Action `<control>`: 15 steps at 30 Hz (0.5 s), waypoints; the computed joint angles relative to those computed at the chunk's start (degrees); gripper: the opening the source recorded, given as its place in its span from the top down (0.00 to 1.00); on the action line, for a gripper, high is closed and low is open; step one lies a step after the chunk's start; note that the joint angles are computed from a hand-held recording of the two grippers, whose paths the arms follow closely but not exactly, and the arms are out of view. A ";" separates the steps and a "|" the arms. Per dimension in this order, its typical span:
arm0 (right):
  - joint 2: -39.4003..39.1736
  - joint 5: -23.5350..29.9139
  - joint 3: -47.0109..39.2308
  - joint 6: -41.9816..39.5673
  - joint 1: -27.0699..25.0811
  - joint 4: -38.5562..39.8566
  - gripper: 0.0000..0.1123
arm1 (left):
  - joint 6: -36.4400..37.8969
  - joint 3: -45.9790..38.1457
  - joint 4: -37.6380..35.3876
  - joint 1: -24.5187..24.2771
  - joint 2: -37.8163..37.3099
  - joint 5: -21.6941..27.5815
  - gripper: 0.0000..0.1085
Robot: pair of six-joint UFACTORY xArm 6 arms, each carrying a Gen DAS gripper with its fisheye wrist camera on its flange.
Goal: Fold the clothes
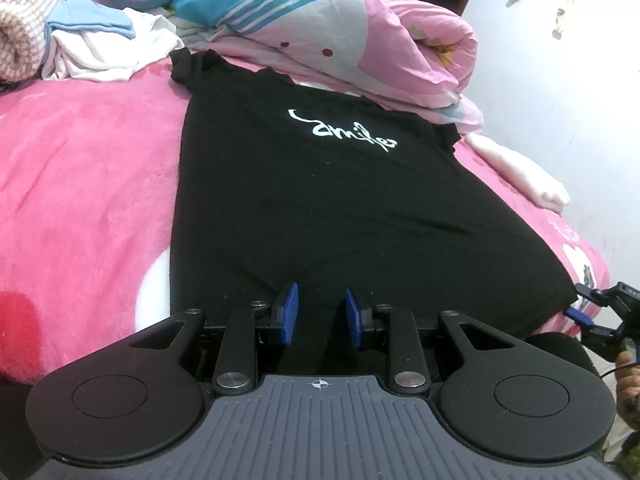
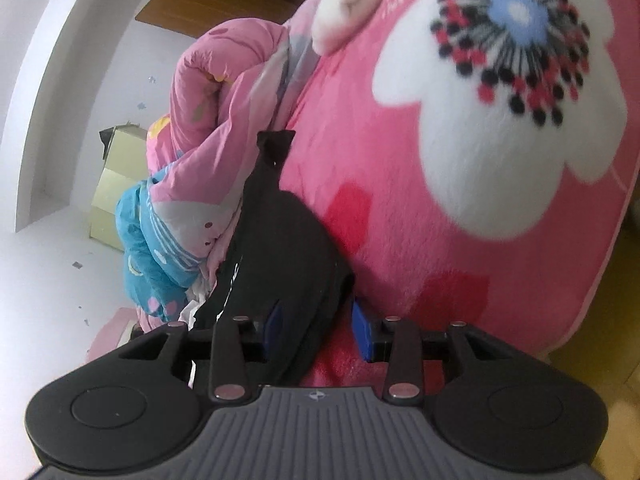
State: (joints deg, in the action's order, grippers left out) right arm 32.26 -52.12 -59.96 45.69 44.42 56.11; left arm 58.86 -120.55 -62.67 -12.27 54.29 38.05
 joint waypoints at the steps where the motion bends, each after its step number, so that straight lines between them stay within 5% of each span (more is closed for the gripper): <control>1: 0.59 -0.33 -0.53 0.49 -0.17 -0.51 0.64 | -0.22 -0.14 0.04 0.03 0.08 0.11 0.76; 15: 5.62 -6.45 -2.94 10.70 -1.24 -7.32 0.72 | -0.99 -0.38 0.23 0.06 0.20 0.18 0.76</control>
State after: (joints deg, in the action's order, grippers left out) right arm 37.88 -58.57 -62.90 56.39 43.18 48.80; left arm 57.87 -120.94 -62.44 -12.21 54.50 38.24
